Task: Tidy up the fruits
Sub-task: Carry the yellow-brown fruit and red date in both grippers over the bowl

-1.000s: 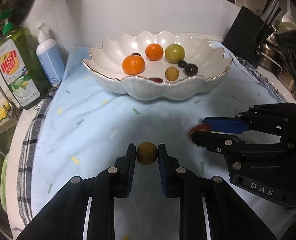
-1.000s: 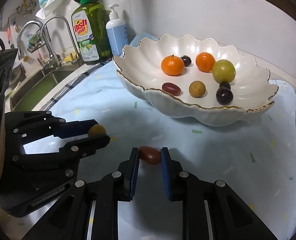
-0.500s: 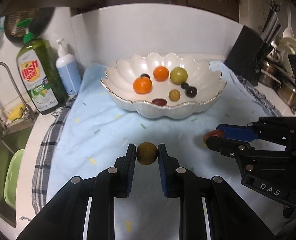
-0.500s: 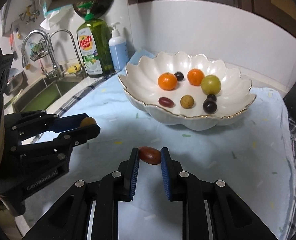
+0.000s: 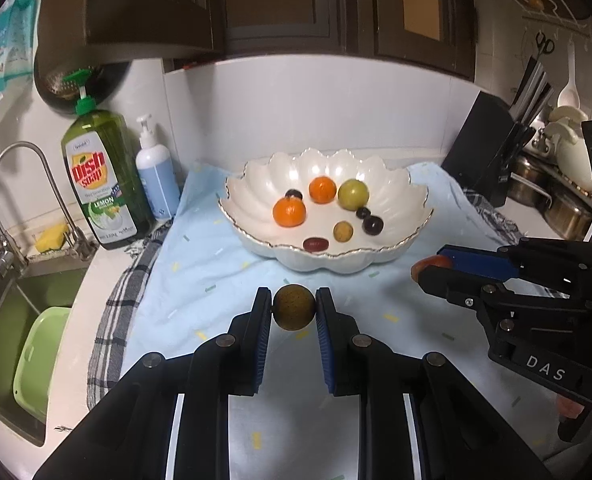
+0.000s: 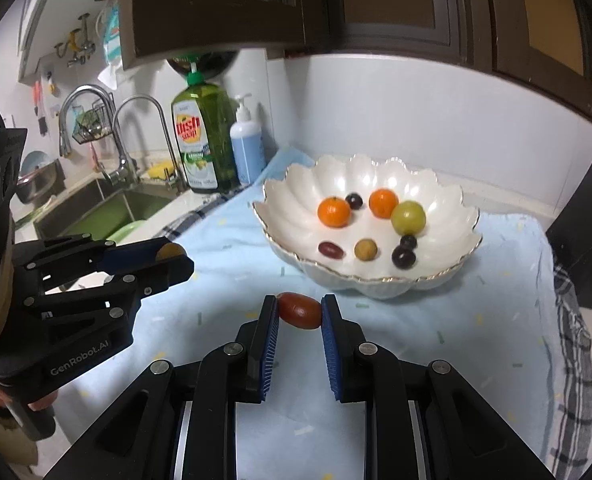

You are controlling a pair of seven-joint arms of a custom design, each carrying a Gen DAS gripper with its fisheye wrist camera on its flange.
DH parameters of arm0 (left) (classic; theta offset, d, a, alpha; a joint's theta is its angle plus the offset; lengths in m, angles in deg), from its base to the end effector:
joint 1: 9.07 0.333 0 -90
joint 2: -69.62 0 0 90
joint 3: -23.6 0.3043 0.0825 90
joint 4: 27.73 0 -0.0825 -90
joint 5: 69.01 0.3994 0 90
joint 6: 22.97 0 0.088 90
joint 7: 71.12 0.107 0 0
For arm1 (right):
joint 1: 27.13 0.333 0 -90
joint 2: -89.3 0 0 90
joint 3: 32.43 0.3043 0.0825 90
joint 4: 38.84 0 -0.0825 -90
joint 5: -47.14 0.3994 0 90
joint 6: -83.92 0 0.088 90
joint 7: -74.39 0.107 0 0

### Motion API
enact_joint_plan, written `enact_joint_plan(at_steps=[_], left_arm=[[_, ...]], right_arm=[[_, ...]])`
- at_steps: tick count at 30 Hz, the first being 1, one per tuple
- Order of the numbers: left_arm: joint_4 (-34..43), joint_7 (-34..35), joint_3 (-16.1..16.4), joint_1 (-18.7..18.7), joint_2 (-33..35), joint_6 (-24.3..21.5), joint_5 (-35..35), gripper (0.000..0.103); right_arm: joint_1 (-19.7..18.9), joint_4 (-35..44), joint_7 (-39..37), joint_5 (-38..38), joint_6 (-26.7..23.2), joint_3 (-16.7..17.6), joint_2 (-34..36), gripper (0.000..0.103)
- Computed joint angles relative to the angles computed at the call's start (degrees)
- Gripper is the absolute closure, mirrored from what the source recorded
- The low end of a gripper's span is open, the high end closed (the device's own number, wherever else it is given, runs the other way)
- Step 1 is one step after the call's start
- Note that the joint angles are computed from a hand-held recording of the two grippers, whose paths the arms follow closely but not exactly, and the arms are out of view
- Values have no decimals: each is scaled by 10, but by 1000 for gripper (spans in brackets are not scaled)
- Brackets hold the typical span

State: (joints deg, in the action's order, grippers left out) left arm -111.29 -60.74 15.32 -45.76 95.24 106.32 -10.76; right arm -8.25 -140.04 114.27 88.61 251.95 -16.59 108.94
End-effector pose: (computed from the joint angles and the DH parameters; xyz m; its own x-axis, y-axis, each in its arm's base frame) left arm 0.5478 -0.4887 0.4616 0.1193 -0.9919 -0.0430 -0.6307 -0.0423 -0.7749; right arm 0.6056 0.3430 0.4401 0.7159 -0.6963 -0.0505 -0.4548 -0.4103 -0.7904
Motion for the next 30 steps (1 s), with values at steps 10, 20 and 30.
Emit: enact_joint_plan(at_steps=[10, 20, 30], left_arm=[[12, -11, 3, -14, -9, -13, 44, 80], [41, -4, 9, -22, -3, -20, 84, 80], [118, 38, 28, -27, 40, -13, 95, 80]], right_arm=[[-21, -6, -90, 93, 28, 28, -24, 80], [-23, 15, -162, 164, 54, 32, -25, 80], [-16, 70, -146, 145, 68, 21, 8, 80]])
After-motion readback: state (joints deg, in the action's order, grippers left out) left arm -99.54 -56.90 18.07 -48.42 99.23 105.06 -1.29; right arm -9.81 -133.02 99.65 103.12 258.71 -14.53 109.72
